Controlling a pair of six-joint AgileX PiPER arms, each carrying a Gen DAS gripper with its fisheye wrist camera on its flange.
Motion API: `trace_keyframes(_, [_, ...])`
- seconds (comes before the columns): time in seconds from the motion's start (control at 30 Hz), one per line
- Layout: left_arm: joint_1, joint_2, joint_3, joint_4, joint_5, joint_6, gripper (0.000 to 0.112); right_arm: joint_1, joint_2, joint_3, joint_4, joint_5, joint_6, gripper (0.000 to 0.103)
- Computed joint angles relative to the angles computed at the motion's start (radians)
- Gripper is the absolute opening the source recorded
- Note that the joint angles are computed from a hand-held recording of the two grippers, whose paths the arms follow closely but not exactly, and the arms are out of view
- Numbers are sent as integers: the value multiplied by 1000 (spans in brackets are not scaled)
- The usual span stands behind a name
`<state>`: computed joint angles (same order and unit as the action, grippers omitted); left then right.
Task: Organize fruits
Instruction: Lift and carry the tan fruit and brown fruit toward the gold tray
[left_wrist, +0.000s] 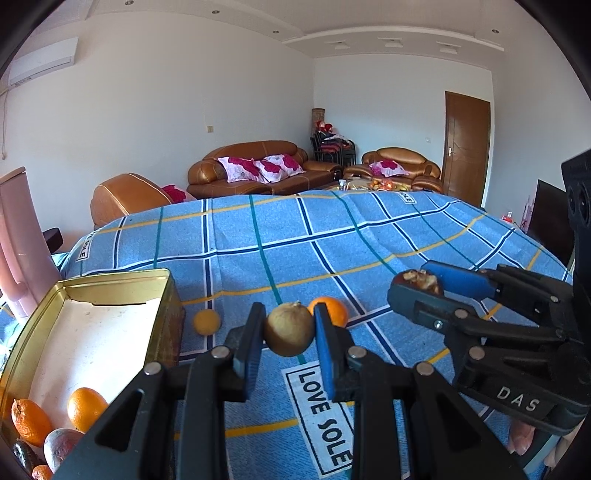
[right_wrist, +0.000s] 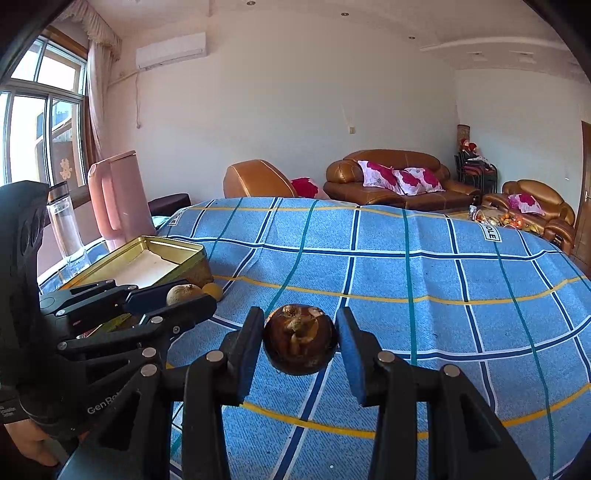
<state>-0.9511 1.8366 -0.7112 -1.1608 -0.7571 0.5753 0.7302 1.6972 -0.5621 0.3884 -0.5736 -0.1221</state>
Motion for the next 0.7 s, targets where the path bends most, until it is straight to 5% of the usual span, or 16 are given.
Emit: trace_keyframes(0.7, [-87,-1,41,-23,-150,-32,28,56,-19,84,32,-154,-23,43])
